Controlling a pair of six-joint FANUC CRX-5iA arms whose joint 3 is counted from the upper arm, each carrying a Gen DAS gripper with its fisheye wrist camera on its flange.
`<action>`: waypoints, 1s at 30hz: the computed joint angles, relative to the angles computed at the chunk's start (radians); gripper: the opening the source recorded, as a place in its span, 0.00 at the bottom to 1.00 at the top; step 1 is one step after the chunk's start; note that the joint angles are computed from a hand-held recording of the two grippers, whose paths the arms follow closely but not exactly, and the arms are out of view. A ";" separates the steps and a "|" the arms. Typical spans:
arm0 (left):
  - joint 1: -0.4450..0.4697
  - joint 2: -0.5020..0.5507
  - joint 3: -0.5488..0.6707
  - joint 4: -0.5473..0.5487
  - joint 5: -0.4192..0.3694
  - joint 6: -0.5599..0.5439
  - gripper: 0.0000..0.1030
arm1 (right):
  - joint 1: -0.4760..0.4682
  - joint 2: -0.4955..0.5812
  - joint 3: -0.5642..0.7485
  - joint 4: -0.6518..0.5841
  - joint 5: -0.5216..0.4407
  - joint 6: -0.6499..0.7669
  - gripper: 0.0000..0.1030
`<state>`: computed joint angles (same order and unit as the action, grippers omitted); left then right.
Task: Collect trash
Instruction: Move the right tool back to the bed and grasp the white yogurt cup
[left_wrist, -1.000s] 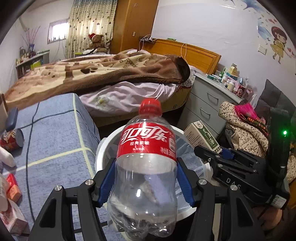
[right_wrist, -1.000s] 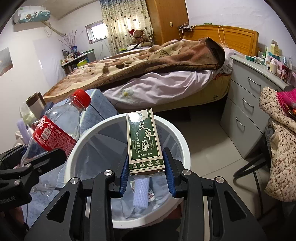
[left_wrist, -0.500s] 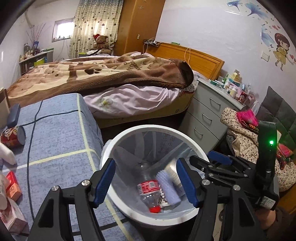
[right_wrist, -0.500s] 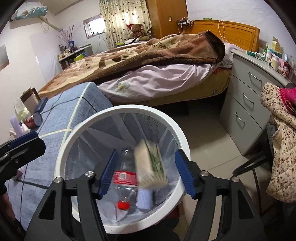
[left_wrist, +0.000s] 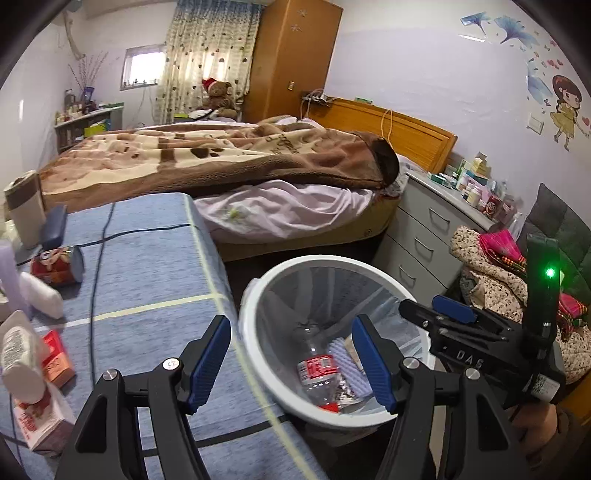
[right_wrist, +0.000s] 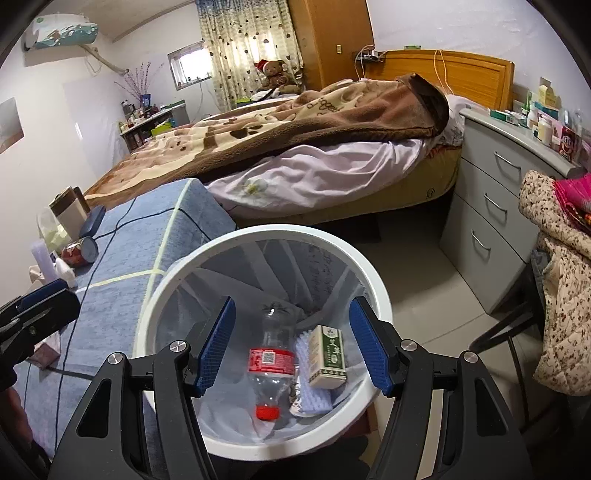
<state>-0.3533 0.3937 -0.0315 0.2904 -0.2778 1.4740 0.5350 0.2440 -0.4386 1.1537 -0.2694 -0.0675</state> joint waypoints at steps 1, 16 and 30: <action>0.004 -0.014 -0.017 -0.009 0.010 0.010 0.66 | 0.000 0.000 -0.001 0.015 0.006 -0.014 0.64; 0.111 -0.213 -0.185 -0.332 0.028 0.349 0.66 | 0.055 0.052 0.061 0.064 0.053 -0.026 0.64; 0.246 -0.363 -0.381 -0.321 0.052 0.306 0.66 | 0.182 0.145 0.236 -0.265 0.066 0.340 0.64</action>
